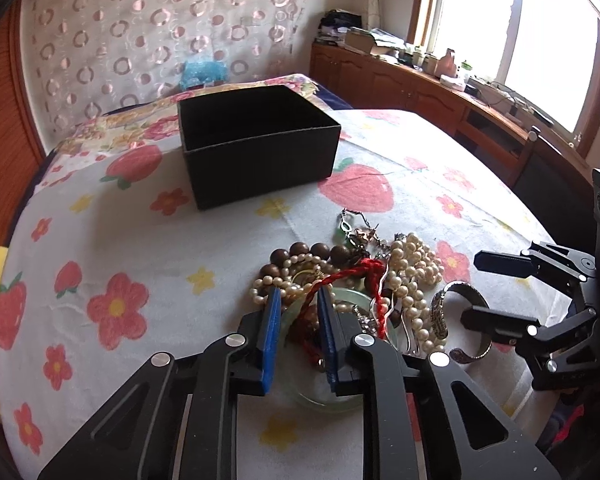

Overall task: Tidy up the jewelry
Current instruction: 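Lower the right tool to the pile and grasp the red-string bracelet and silver bangle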

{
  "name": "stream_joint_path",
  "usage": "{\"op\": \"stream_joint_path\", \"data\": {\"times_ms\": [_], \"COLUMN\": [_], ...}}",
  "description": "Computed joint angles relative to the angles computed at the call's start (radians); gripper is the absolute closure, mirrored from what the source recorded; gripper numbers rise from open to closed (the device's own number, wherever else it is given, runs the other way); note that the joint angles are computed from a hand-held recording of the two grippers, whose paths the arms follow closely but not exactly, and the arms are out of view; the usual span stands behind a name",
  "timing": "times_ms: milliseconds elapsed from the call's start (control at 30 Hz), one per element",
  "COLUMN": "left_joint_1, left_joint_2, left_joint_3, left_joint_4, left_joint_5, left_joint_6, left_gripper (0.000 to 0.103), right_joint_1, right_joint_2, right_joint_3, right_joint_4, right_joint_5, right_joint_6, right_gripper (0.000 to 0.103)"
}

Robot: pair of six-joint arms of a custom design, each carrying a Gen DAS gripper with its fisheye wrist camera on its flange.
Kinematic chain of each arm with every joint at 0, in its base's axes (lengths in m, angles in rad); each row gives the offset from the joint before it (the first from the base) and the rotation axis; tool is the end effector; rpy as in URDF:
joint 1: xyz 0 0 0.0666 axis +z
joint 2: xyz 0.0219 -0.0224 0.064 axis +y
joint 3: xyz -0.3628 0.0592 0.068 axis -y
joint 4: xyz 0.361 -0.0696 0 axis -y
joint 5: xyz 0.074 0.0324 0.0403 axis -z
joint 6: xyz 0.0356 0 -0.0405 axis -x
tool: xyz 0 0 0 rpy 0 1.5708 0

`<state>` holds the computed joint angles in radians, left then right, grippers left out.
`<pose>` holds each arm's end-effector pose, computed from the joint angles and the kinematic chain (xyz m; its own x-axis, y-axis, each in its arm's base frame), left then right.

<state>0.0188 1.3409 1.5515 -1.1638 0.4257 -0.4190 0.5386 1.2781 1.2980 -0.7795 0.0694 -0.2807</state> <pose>0.4201 -0.0072 0.4879 -0.6543 0.3583 -0.6660 0.5344 0.8422 -0.0720 0.3642 0.2143 0.4292 -0.6978 -0.0950 -0.7100 -0.2864 0.9455 0.1550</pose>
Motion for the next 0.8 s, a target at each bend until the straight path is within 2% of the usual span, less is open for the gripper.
{"op": "stream_joint_path", "data": {"times_ms": [100, 133, 567, 700, 800], "left_joint_1": [-0.002, 0.000, 0.038, 0.054, 0.063], "left_joint_2": [-0.001, -0.003, -0.030, -0.043, -0.050], "left_joint_3": [-0.002, -0.005, 0.013, 0.023, 0.022], "left_joint_4": [0.009, 0.015, 0.062, 0.071, 0.079], "left_joint_5": [0.004, 0.007, 0.037, 0.052, 0.055], "left_joint_6": [-0.003, -0.001, 0.057, 0.072, 0.073], "left_gripper": [0.089, 0.101, 0.101, 0.101, 0.101], "right_joint_1": [0.001, 0.001, 0.004, 0.001, -0.006], "right_joint_2": [0.002, 0.002, 0.009, 0.013, 0.012], "right_joint_3": [0.001, 0.001, 0.007, 0.016, 0.020], "right_joint_4": [-0.001, -0.001, -0.012, -0.029, -0.048], "right_joint_5": [0.001, 0.001, 0.004, 0.016, 0.031], "right_joint_6": [0.001, 0.001, 0.007, 0.008, 0.010], "right_gripper": [0.036, 0.036, 0.036, 0.042, 0.051]}}
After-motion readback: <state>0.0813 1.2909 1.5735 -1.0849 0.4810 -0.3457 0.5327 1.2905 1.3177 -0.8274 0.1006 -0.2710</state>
